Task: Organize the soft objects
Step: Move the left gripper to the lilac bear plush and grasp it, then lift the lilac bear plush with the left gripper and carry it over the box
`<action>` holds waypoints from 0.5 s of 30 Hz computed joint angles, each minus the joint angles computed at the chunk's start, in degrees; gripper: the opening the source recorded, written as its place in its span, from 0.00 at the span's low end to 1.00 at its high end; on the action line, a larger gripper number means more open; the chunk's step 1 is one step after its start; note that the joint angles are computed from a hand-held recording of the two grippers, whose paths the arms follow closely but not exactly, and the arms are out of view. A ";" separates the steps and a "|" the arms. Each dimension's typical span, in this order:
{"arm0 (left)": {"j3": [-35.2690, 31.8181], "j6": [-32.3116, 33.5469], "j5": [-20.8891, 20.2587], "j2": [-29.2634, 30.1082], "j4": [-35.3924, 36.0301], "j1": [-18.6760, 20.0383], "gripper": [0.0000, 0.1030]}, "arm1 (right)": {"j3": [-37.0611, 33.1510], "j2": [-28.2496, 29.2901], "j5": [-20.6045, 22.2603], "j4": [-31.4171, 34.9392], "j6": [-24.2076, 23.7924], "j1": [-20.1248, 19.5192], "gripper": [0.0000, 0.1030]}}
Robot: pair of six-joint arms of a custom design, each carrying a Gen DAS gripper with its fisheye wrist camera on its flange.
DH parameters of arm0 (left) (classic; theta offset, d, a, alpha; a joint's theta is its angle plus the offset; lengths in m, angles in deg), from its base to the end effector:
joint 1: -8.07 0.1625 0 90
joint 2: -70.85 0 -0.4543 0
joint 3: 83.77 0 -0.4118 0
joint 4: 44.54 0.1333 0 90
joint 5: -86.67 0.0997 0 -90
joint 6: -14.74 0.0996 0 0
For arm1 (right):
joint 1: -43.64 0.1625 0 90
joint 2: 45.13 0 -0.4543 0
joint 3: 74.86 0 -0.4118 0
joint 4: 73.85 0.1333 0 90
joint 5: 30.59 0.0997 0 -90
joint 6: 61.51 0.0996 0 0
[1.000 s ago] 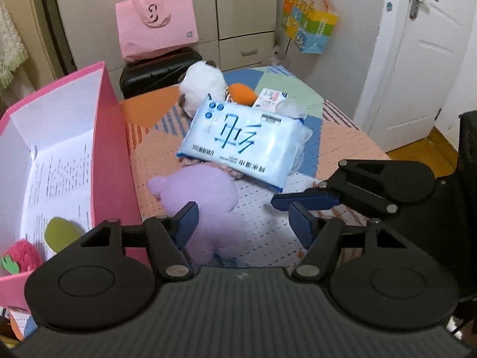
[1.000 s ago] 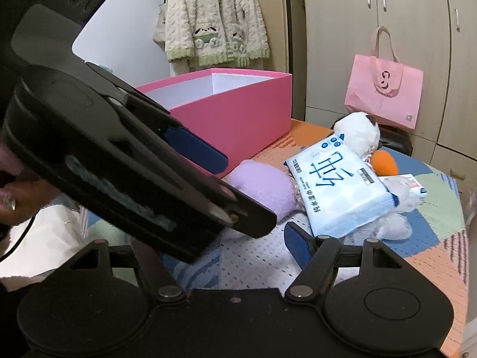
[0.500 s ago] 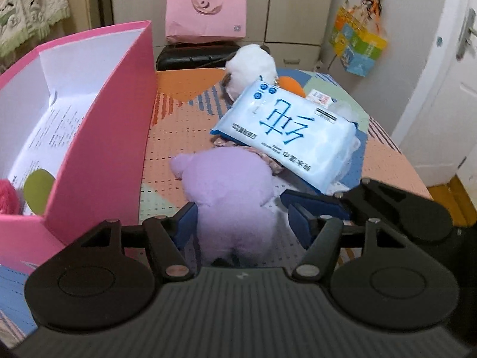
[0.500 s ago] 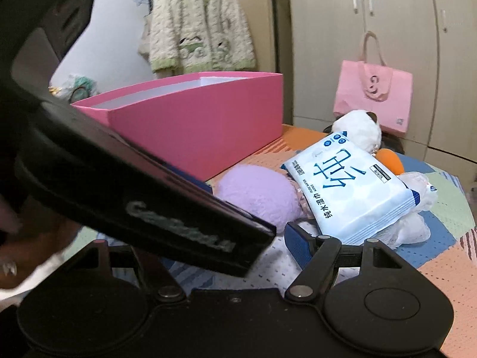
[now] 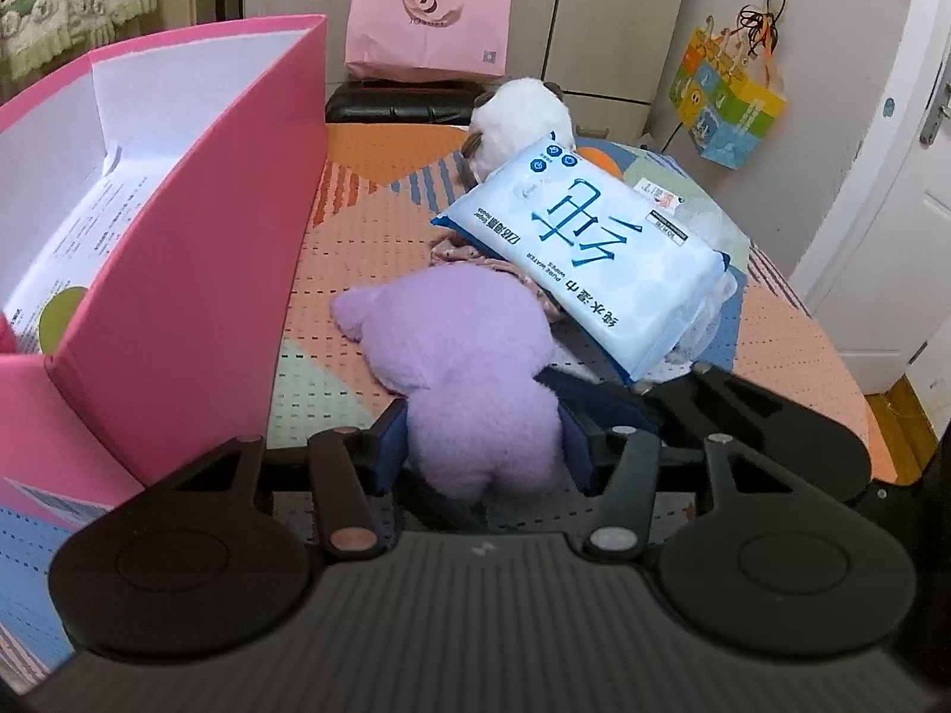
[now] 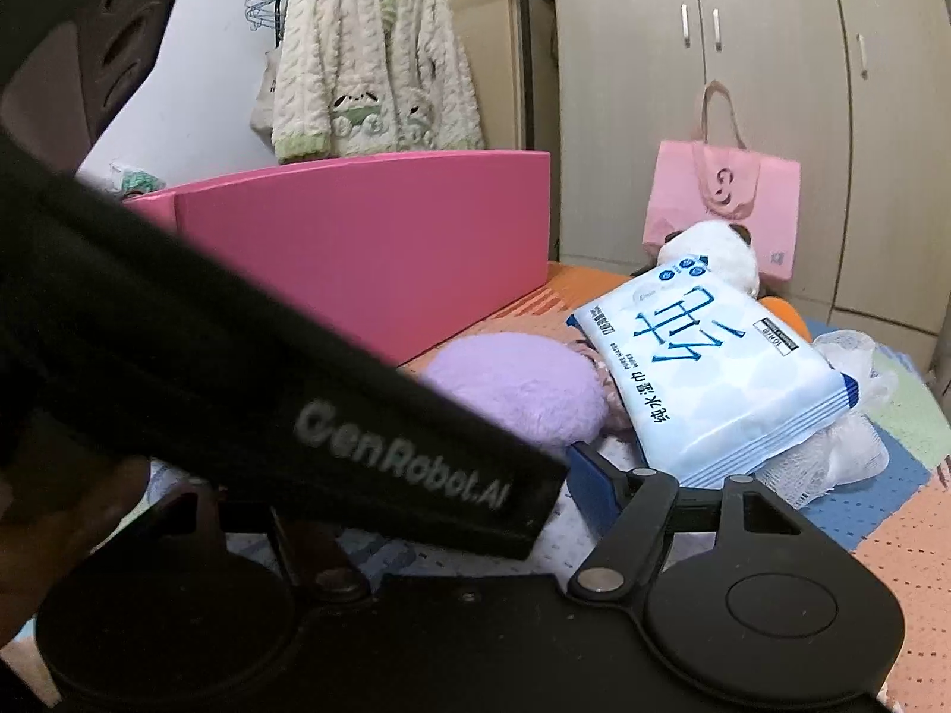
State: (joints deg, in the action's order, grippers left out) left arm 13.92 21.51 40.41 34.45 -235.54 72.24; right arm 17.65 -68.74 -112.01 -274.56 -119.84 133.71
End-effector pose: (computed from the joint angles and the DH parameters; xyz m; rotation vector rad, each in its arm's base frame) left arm -0.1170 -0.7057 0.0793 0.3291 2.3259 -0.9824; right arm 0.1490 -0.7043 -0.0467 1.4024 -2.3487 1.0122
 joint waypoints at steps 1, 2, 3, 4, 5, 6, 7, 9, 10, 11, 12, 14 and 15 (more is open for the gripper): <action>0.32 0.20 0.24 -0.07 -0.25 -0.18 0.49 | 0.43 -0.10 0.53 -0.14 0.01 -0.11 0.63; 0.54 0.40 0.57 -0.11 -0.38 -0.36 0.48 | 0.76 0.03 0.47 -1.09 0.01 -0.10 0.62; 0.84 0.70 1.04 -0.13 -0.65 -0.60 0.47 | 1.02 0.10 0.50 -1.72 -0.11 -0.11 0.61; 1.01 1.02 1.29 -0.23 -0.74 -0.73 0.47 | 1.30 0.09 0.63 -2.13 -0.12 -0.14 0.60; 1.30 1.22 1.54 -0.30 -0.89 -0.87 0.47 | 1.61 0.02 0.73 -2.39 0.07 -0.16 0.60; 1.64 1.24 1.73 -0.44 -0.96 -1.00 0.47 | 1.93 -0.10 0.69 -2.43 0.34 -0.15 0.59; 2.08 1.16 1.93 -0.66 -1.03 -1.18 0.47 | 2.27 -0.25 0.53 -2.44 0.49 -0.08 0.59; 2.92 0.60 1.93 -1.32 -0.56 -1.42 0.47 | 3.04 -0.79 0.21 -2.38 0.40 0.03 0.59; 3.27 0.29 1.80 -1.72 -0.01 -1.48 0.47 | 3.46 -1.03 -0.15 -2.41 0.46 0.20 0.59; 3.67 -0.02 1.69 -2.14 0.66 -1.55 0.47 | 3.74 -1.24 -0.67 -2.28 0.55 0.41 0.59; 4.06 -0.24 1.58 -2.49 1.07 -1.60 0.47 | 4.14 -1.53 -1.44 -2.08 0.64 0.72 0.59; 5.08 -0.81 1.17 -3.52 1.94 -1.79 0.47 | 4.73 -1.99 -2.88 -1.89 1.00 1.36 0.59; 5.60 -0.87 1.00 -3.88 1.95 -1.89 0.47 | 5.14 -2.21 -3.37 -2.06 1.17 1.63 0.59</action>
